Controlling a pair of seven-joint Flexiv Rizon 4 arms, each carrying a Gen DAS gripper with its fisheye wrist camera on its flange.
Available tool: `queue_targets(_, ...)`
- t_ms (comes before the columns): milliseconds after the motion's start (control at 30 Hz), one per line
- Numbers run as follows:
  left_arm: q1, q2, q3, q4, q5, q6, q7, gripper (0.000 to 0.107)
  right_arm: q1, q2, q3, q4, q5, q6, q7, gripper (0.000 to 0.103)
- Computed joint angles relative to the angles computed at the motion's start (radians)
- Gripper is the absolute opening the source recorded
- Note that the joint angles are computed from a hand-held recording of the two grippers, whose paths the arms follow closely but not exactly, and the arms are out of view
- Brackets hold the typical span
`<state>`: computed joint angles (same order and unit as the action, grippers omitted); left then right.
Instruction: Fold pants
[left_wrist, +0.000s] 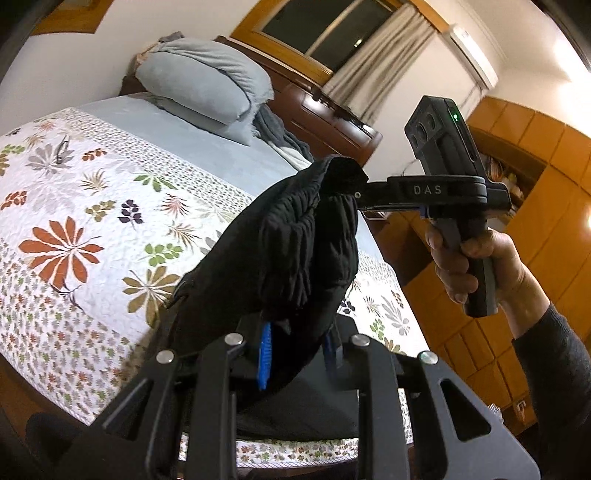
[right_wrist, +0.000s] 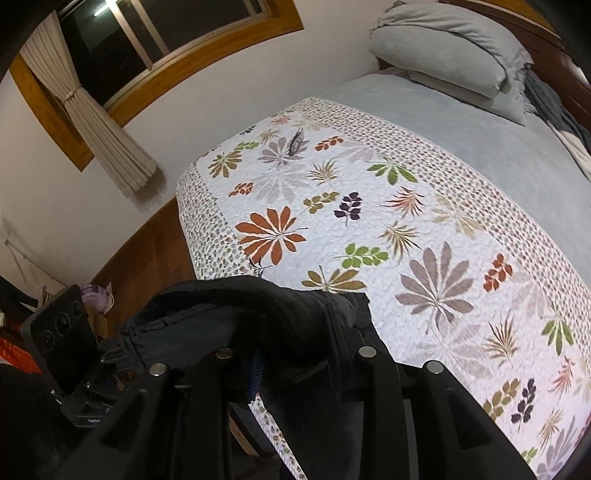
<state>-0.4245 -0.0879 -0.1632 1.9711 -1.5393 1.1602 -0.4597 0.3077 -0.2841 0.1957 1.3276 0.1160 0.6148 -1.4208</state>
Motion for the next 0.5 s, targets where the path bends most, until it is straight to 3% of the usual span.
queue_targets(500, -0.071, -0.031, -0.045, 0.007, 0.095, 0.066, 0.023, 0.021, -0.074, 0.155, -0.011, 0.256, 0.092, 0.122, -0.041, 0.026)
